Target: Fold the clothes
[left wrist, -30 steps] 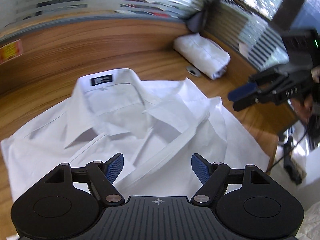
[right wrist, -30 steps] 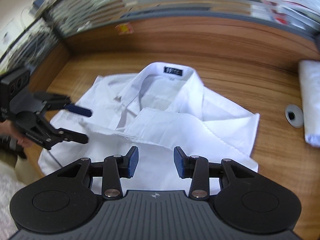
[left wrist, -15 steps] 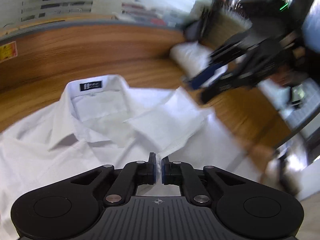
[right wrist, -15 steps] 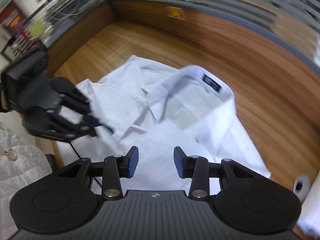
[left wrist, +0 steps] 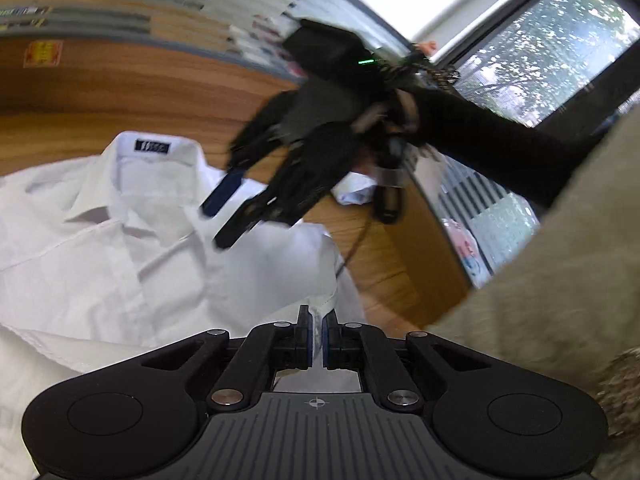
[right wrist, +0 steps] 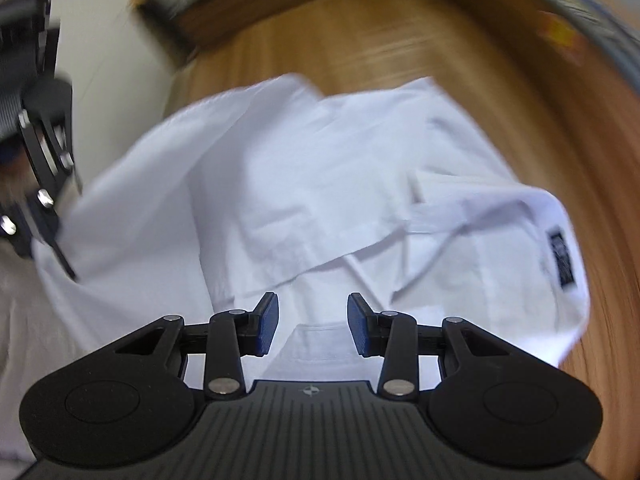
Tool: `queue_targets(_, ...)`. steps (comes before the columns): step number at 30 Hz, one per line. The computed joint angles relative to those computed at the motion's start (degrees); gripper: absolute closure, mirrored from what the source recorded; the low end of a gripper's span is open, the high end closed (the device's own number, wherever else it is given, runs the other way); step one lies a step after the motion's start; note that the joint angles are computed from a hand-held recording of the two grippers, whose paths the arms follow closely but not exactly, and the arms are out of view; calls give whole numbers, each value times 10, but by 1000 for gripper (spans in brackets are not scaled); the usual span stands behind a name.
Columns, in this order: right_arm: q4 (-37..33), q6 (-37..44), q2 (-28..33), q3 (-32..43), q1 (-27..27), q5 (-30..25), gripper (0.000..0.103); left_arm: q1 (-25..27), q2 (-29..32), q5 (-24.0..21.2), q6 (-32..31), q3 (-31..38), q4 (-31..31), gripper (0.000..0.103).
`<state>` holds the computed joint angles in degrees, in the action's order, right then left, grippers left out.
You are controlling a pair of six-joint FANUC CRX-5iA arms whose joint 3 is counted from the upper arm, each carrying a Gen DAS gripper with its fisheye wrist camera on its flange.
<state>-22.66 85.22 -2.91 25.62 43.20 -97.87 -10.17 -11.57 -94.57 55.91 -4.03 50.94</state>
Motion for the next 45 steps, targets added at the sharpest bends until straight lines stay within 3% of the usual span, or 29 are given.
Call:
queue_targets(6, -54, 139, 77, 90, -18, -105, 59, 0, -4, 14, 37, -7, 6, 97)
queue_targets(11, -84, 147, 117, 113, -16, -93, 59, -6, -14, 32, 49, -9, -2, 97)
queue_targets(14, -87, 79, 125, 81, -24, -52, 59, -10, -18, 41, 62, -7, -17, 97)
queue_targets(19, -101, -97, 68, -43, -63, 69, 59, 8, -31, 51, 72, -14, -27, 97)
queue_targets(24, -35, -227, 14, -126, -39, 152, 59, 11, -38, 62, 69, -26, -26, 97)
queue_targets(26, -31, -273, -13, -167, -35, 212, 59, 9, -37, 66, 66, -28, -24, 97)
queue_targets(28, -30, -319, -37, -205, -32, 271, 76, 8, -37, 68, 63, -29, -28, 97)
queue_targets(29, -31, -340, -46, -219, -31, 289, 101, 8, -38, 69, 62, -30, -30, 96)
queue_targets(31, -29, -379, -68, -248, -29, 327, 101, 7, -39, 72, 58, -29, -34, 96)
queue_targets(38, 100, -478, -145, -280, 39, 319, 101, 2, -39, 83, 26, -39, -17, 96)
queue_targets(45, 152, -482, -125, -295, 55, 291, 99, -19, -21, 116, 54, -28, -54, 96)
